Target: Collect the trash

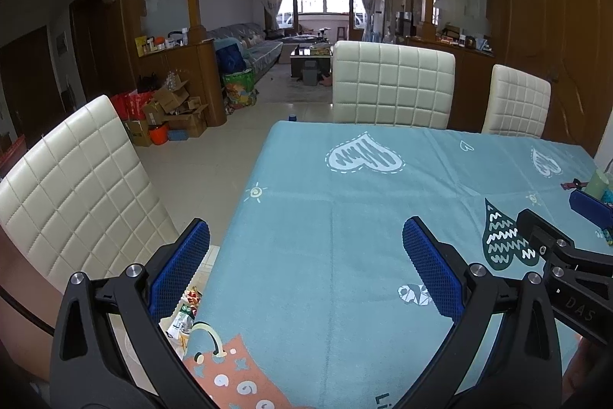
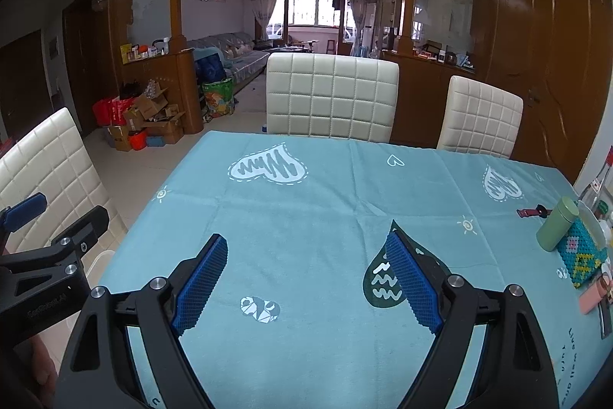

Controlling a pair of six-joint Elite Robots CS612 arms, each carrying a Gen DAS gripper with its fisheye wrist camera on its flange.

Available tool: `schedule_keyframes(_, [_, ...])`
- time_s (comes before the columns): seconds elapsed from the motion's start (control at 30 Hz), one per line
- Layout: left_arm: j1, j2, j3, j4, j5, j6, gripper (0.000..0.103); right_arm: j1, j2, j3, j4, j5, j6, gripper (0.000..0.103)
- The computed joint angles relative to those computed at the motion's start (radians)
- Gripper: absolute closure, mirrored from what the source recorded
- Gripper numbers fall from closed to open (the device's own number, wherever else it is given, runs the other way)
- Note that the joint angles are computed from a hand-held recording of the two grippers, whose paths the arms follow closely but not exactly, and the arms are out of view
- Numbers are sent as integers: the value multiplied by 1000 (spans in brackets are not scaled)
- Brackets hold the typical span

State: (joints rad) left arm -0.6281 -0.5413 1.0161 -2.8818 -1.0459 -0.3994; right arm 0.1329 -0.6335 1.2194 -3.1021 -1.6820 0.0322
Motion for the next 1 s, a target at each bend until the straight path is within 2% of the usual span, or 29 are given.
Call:
schedule_keyframes(0.3, [-5,6,-2,-21,14,33,4,-1,-1,2,1,2,3,20])
schedule_keyframes(0.57, [1,8,-11,5,-8,11,4,-3,0,3,4,-1,5,20])
schedule_keyframes(1.0, [1,11,-17,15,-5,7,4,-4,-1,6,4,-1,5,20])
